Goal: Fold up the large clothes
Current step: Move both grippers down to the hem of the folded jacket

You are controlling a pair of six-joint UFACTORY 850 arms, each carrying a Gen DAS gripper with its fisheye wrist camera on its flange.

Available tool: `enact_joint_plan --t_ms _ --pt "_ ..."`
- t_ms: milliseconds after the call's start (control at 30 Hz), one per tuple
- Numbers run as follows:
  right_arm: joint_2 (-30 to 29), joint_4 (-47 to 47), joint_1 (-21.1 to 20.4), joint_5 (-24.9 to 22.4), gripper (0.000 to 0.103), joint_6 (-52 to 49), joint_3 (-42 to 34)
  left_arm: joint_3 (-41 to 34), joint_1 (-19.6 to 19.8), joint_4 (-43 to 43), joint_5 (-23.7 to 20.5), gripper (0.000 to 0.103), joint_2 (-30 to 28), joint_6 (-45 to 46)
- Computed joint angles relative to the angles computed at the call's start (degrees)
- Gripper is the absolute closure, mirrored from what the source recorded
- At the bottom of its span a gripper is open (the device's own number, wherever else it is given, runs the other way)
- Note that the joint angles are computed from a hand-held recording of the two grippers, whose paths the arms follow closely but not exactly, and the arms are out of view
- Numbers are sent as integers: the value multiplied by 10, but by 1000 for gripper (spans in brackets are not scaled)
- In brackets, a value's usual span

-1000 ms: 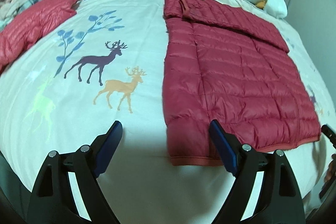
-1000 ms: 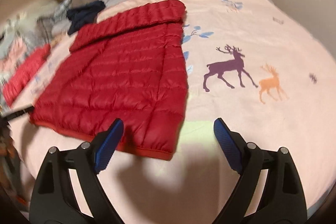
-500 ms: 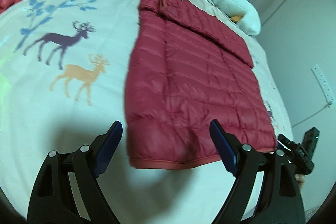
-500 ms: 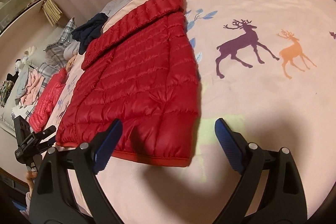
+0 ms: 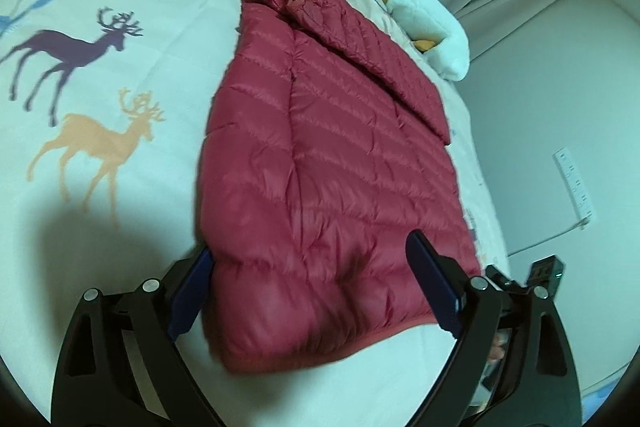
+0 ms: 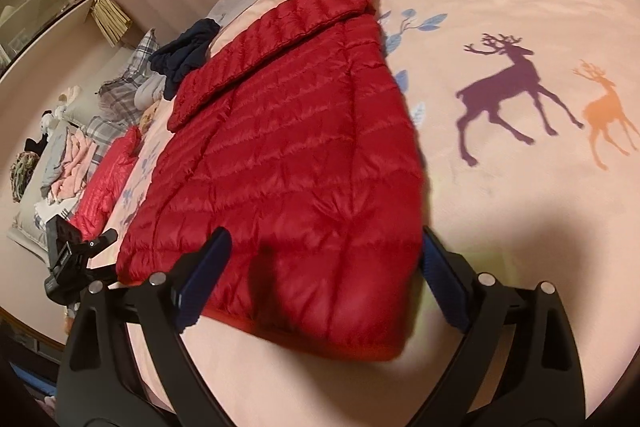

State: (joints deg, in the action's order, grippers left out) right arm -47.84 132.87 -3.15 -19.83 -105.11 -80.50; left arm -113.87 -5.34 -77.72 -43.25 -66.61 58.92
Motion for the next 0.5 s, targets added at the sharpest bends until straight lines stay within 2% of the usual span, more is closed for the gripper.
enact_joint_plan --t_ms 167,333,500 --pt "-20 -70 -3 -1 9 76 -38 -70 1 17 -44 12 -41 -55" --pt "-48 -143 -10 -37 12 167 -79 -109 -3 11 -68 12 -65 -80" --pt "-51 -161 -12 -61 27 188 -80 -97 -7 12 -73 12 -57 -63"
